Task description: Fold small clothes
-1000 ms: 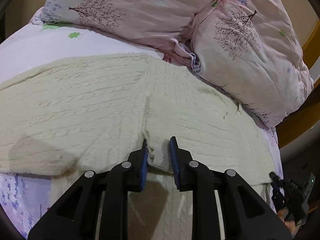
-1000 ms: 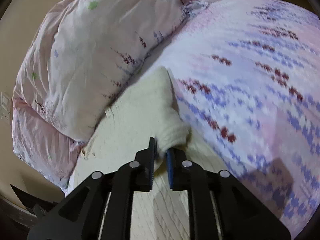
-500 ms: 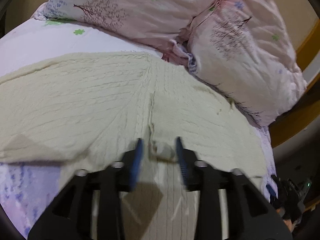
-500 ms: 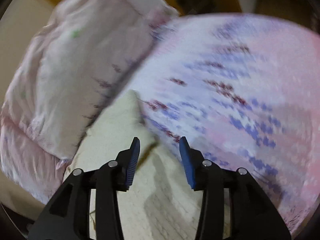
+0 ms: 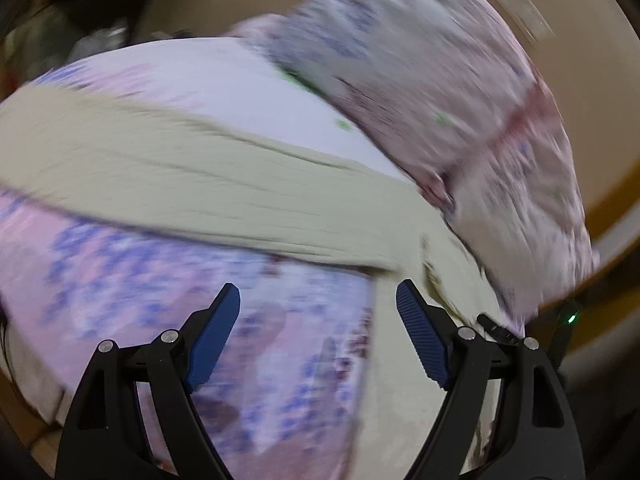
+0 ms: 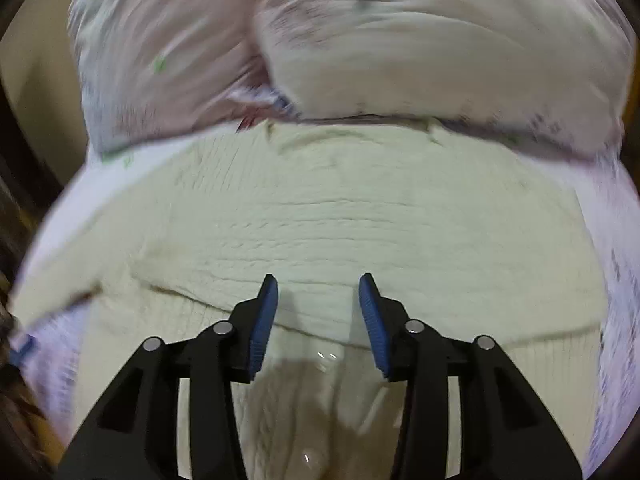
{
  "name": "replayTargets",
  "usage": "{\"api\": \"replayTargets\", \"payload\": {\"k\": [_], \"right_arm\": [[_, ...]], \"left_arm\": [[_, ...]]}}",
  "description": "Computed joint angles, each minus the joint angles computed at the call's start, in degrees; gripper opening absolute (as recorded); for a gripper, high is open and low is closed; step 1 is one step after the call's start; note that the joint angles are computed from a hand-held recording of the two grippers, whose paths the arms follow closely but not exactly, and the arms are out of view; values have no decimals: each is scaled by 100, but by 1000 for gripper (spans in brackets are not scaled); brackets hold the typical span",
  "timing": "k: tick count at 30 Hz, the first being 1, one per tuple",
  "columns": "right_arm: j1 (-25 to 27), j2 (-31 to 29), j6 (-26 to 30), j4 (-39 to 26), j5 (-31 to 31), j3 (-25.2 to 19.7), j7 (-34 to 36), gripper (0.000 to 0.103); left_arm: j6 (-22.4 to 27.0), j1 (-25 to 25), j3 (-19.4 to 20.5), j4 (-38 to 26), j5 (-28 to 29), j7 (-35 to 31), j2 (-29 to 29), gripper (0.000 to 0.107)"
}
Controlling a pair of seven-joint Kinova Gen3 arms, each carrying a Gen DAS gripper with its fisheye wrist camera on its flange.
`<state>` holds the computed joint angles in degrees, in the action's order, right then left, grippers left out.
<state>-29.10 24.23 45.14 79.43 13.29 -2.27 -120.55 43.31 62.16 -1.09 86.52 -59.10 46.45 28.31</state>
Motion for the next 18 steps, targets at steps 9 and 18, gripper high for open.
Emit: {"api": "replayTargets", "payload": {"k": [9, 18], "right_arm": [[293, -351, -478, 609, -332, -191, -200, 59], [665, -807, -860, 1092, -869, -271, 89, 62]], "left_arm": [[-503, 1094, -1435, 969, -402, 2097, -247, 79], [-97, 190, -503, 1620, -1295, 3925, -585, 59]]}}
